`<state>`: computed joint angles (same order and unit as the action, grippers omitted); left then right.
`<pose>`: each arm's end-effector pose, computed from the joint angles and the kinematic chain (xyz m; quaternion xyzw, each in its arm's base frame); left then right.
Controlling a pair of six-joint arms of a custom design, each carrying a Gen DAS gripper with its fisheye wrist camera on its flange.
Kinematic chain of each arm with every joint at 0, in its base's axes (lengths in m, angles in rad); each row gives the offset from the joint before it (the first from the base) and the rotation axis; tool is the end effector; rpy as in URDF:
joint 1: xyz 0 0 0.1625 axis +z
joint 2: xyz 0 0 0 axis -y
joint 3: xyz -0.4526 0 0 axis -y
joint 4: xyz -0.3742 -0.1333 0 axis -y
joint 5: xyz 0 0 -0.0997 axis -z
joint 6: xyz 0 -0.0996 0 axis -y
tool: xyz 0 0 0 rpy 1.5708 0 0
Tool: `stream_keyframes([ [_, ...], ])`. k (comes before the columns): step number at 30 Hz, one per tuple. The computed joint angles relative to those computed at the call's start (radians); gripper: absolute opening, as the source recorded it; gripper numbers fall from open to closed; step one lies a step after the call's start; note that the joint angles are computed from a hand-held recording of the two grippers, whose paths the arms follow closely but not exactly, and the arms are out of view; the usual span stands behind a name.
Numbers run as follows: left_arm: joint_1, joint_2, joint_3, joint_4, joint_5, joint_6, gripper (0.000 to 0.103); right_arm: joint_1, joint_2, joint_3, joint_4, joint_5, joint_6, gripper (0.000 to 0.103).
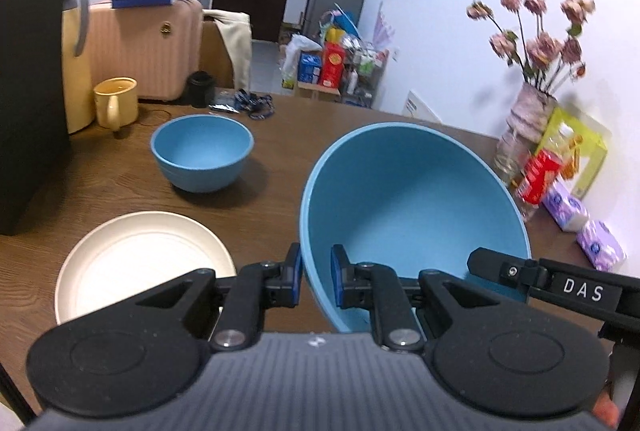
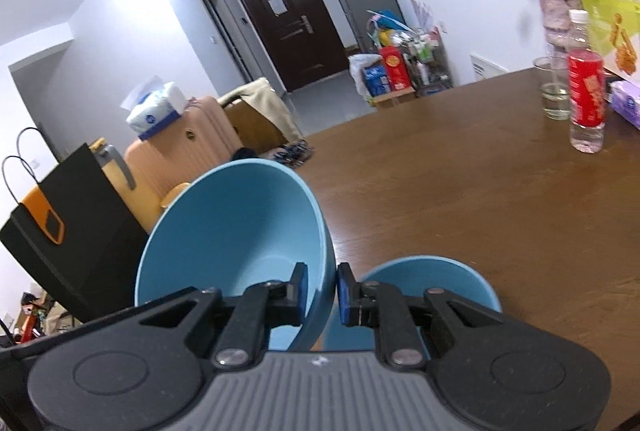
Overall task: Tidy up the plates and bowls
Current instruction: 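Carry the held bowl with both grippers over the first light-blue bowl, then lower the held bowl into the first light-blue bowl with both grippers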
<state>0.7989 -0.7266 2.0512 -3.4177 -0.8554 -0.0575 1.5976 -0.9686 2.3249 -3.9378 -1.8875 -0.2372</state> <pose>-0.2437 -0.5351 0.0848 0.2317 0.8794 -0.3576 0.2121 0.1148 -0.4663 0.2040 0.0381 -0.8666 0.4609 0.1874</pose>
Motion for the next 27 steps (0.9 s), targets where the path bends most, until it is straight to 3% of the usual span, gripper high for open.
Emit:
stream_keyframes([
  [15, -0.01, 0.106, -0.09, 0.172, -0.048, -0.057, 0.015, -0.145, -0.078, 0.062, 0.013, 0.032, 0.014, 0.015],
  [27, -0.007, 0.152, -0.133, 0.25, -0.026, -0.077, 0.015, -0.2, -0.077, 0.055, 0.047, 0.057, 0.001, 0.015],
])
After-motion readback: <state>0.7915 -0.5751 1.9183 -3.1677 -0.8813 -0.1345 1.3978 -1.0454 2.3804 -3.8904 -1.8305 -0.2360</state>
